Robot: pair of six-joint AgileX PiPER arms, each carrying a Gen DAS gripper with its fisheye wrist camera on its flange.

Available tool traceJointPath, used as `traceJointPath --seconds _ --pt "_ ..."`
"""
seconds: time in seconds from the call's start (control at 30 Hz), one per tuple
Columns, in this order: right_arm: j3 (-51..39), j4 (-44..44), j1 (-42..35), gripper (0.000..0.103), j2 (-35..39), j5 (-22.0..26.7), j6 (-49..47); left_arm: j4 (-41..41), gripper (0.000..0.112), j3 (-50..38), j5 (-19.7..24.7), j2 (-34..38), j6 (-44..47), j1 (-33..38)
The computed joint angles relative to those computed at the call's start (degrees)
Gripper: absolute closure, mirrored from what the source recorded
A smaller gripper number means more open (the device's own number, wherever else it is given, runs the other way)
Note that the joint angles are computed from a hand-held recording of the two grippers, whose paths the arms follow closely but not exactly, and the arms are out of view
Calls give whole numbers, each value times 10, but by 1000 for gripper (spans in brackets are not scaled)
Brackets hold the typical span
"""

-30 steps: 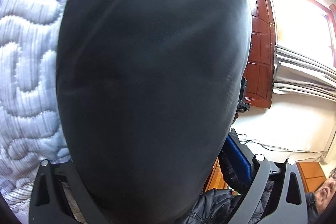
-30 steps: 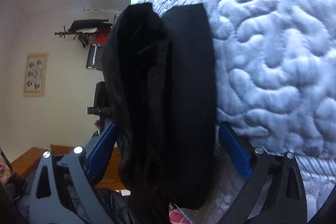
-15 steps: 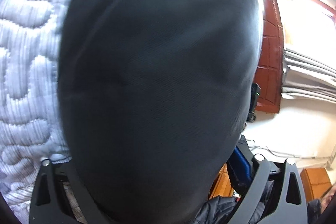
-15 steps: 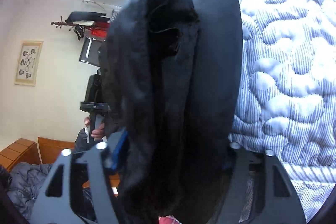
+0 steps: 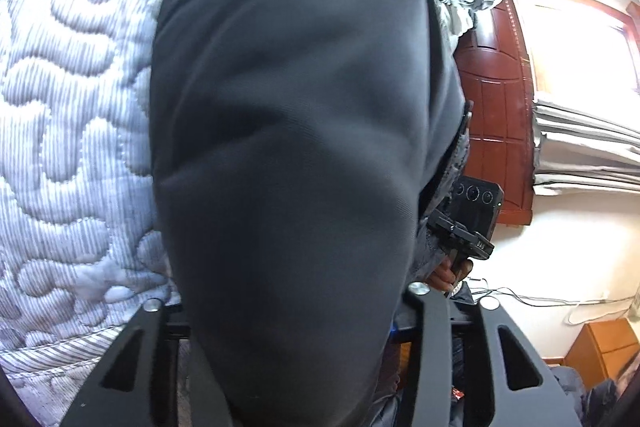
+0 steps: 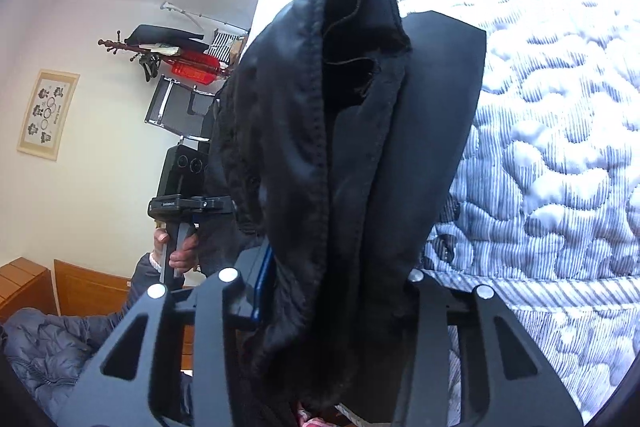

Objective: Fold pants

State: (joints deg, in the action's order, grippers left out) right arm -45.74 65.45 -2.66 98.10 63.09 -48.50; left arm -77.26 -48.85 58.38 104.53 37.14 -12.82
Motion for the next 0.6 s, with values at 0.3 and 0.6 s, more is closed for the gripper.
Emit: traceJointPath --seconds 0.3,0.6 --pt "-24 13 39 67 -24 -28 28 -69 78 2 -17 -22 27 -30" --pt "-142 -9 52 67 6 -19 77 -42 78 -100 -34 -28 -34 -38"
